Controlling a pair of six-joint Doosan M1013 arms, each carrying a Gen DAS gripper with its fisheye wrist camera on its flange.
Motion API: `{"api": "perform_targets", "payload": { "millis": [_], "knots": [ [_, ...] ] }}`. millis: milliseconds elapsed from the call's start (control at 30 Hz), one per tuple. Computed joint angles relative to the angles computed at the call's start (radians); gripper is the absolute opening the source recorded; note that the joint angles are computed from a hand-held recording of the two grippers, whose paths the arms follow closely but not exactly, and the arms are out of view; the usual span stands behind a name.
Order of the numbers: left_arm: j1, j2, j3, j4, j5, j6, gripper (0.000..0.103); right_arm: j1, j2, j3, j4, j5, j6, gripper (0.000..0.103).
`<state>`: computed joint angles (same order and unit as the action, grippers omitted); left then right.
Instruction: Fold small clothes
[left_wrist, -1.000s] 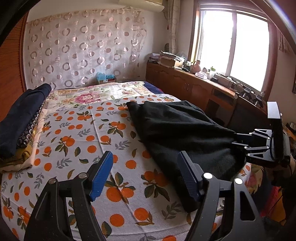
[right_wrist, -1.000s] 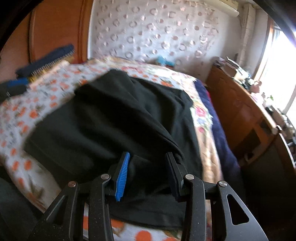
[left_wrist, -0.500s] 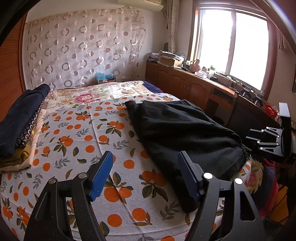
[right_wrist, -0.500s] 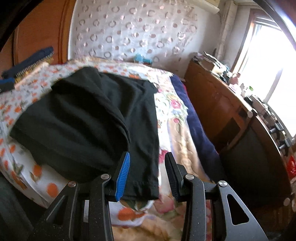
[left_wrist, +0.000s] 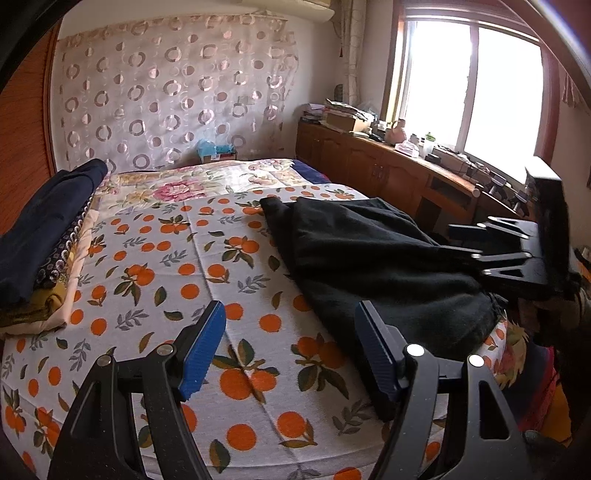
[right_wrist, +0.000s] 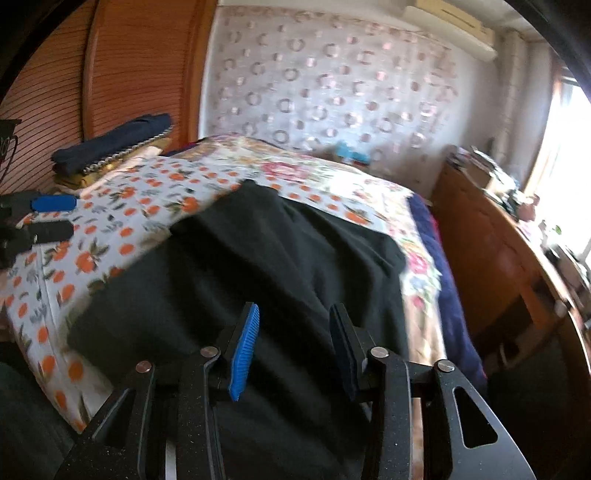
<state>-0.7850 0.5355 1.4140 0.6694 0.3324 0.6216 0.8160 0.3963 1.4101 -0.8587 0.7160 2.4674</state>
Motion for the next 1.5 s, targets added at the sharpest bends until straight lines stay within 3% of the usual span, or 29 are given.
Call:
{"api": "perform_targets", "payload": {
  "millis": [100, 267, 400, 533, 633, 667, 700, 733, 833, 900, 1100, 1267, 1367, 1433, 1467, 1500],
  "knots": [
    [0.003, -0.005, 0.009, 0.038, 0.004, -0.047, 0.073, -0.019, 0.04, -0.064, 0.122, -0.042, -0.146, 0.055],
    [0.008, -0.01, 0.021, 0.065, 0.006, -0.085, 0.073, -0.043, 0.117, -0.183, 0.331, -0.038, -0.416, 0.055],
    [0.009, -0.011, 0.024, 0.054, 0.003, -0.08, 0.073, -0.061, 0.169, -0.274, 0.498, 0.013, -0.604, 0.055],
    [0.009, -0.01, 0.024, 0.038, 0.002, -0.062, 0.073, -0.074, 0.245, -0.382, 0.519, 0.12, -0.689, 0.055],
    [0.009, -0.012, 0.028, 0.037, 0.0, -0.063, 0.074, -0.08, 0.268, -0.42, 0.519, 0.135, -0.692, 0.055],
    [0.009, -0.013, 0.03, 0.037, -0.003, -0.065, 0.074, -0.085, 0.264, -0.415, 0.528, 0.118, -0.688, 0.041],
    [0.01, -0.012, 0.03, 0.036, -0.003, -0.065, 0.074, -0.094, 0.26, -0.411, 0.556, 0.097, -0.697, 0.011],
    [0.01, -0.013, 0.031, 0.034, -0.005, -0.064, 0.074, -0.101, 0.251, -0.4, 0.575, 0.069, -0.692, 0.007],
    [0.011, -0.013, 0.034, 0.027, -0.008, -0.06, 0.074, -0.116, 0.206, -0.34, 0.571, -0.039, -0.625, 0.006],
    [0.011, -0.012, 0.032, 0.018, -0.008, -0.05, 0.074, -0.121, 0.183, -0.316, 0.491, -0.076, -0.538, 0.005],
    [0.008, -0.009, 0.029, 0.005, -0.009, -0.033, 0.074, -0.151, 0.149, -0.311, 0.295, -0.065, -0.35, 0.005],
    [0.008, -0.005, 0.024, -0.025, -0.006, 0.001, 0.074, -0.182, 0.187, -0.379, 0.164, 0.058, -0.189, 0.005],
    [0.007, -0.002, 0.02, -0.039, -0.003, 0.016, 0.074, -0.189, 0.247, -0.454, 0.072, 0.199, -0.121, 0.005],
    [0.007, 0.0, 0.018, -0.05, 0.0, 0.03, 0.074, -0.196, 0.292, -0.514, 0.075, 0.309, -0.127, 0.018],
    [0.006, 0.001, 0.017, -0.052, 0.001, 0.035, 0.074, -0.2, 0.305, -0.532, 0.09, 0.337, -0.128, 0.03],
    [0.005, 0.002, 0.016, -0.055, 0.003, 0.039, 0.074, -0.204, 0.307, -0.532, 0.101, 0.343, -0.116, 0.034]
  ]
}}
